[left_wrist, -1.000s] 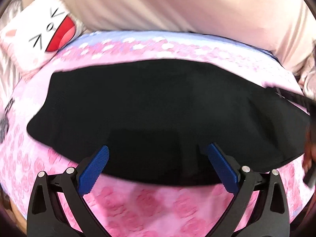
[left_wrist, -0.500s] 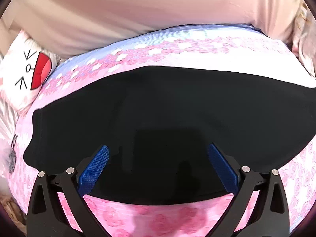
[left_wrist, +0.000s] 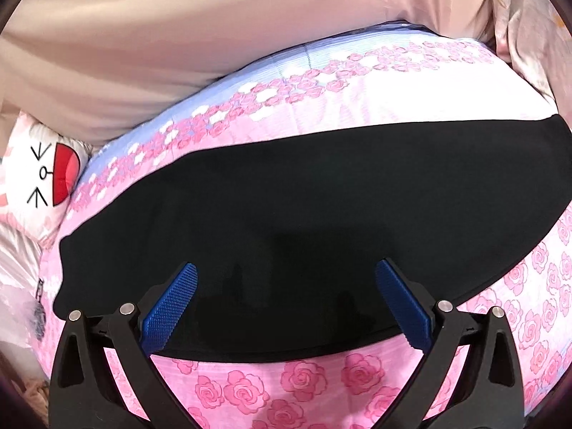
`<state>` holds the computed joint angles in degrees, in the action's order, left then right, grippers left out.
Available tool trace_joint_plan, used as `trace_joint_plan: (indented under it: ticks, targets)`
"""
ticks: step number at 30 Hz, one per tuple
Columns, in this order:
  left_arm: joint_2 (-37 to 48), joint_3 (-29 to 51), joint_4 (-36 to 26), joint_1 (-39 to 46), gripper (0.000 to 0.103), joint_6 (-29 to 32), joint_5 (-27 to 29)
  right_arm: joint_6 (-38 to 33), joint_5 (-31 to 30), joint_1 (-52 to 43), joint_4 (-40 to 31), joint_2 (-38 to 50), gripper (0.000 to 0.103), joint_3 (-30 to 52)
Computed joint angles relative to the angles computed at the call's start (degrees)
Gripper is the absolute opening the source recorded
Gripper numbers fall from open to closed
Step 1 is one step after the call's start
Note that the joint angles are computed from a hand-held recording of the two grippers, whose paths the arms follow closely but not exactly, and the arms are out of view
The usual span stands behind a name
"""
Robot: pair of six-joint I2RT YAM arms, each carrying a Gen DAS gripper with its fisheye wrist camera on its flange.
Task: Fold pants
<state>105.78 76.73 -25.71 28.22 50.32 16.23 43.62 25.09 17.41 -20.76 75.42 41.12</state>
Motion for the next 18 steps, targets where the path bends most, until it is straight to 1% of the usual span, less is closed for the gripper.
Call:
trace_joint_plan:
  ticks: [2, 3, 4, 5, 6, 8, 9, 11, 12, 13, 14, 15, 17, 18]
  targets:
    - [-0.67, -0.66, 0.52, -0.37, 0.098, -0.41, -0.37, -3.51, -3.19, -3.65, 2.03, 4.64, 0.054, 1.63]
    - [-0.67, -0.57, 0.58, -0.49, 0.098, -0.62, -0.74, -6.06, -4.30, -4.76, 3.57, 7.24, 0.041, 2.53]
    - [-0.49, -0.33, 0.63, -0.56, 0.098, -0.79, -1.09, -7.83, -4.48, -4.91, 4.48, 8.39, 0.022, 3.12]
    - [-0.36, -0.06, 0.67, -0.62, 0.098, -1.03, -1.45, -8.91, -3.94, -4.60, 4.25, 8.45, 0.013, 3.88]
    - [-0.34, 0.05, 0.76, -0.66, 0.098, -1.28, -1.78, -9.94, -2.72, -3.87, 3.16, 6.60, 0.010, 4.71]
    - [0.03, 0.85, 0.66, -0.76, 0.098, -2.09, -2.47, -11.31, -0.86, -3.05, 3.39, 2.31, 0.010, 4.22]
    - [0.28, 1.33, 0.46, -0.78, 0.098, -2.48, -2.60, -12.26, -1.40, -3.90, 4.32, 2.08, 0.010, 3.84]
    - [0.94, 2.28, -0.08, -1.04, 0.098, -3.33, -2.73, -13.01, -3.98, -6.93, 3.80, 7.56, 0.013, 5.60]
    - [1.15, 2.45, -0.19, -1.22, 0.098, -3.54, -2.82, -14.59, -7.71, -9.30, 6.51, 9.22, 0.021, 4.01]
    - [1.38, 2.59, -0.32, -1.53, 0.098, -3.60, -3.12, -12.82, -7.40, -9.39, 8.74, 8.00, 0.025, 2.15]
    - [1.34, 2.41, -0.21, -1.68, 0.098, -3.41, -3.25, -11.69, -7.59, -9.41, 8.50, 5.25, 0.027, 0.70]
    - [1.13, 1.99, 0.15, -1.77, 0.098, -3.20, -3.30, -9.22, -4.23, -7.79, 6.01, 1.45, 0.031, -0.40]
    - [0.68, 1.25, 0.61, -1.62, 0.098, -2.53, -3.08, -5.69, 1.41, -4.37, 2.40, -3.53, 0.032, -1.99]
    - [0.71, 1.31, 0.36, -1.49, 0.098, -2.26, -2.82, -3.32, 3.26, -2.39, -0.14, -7.31, 0.032, -3.48]
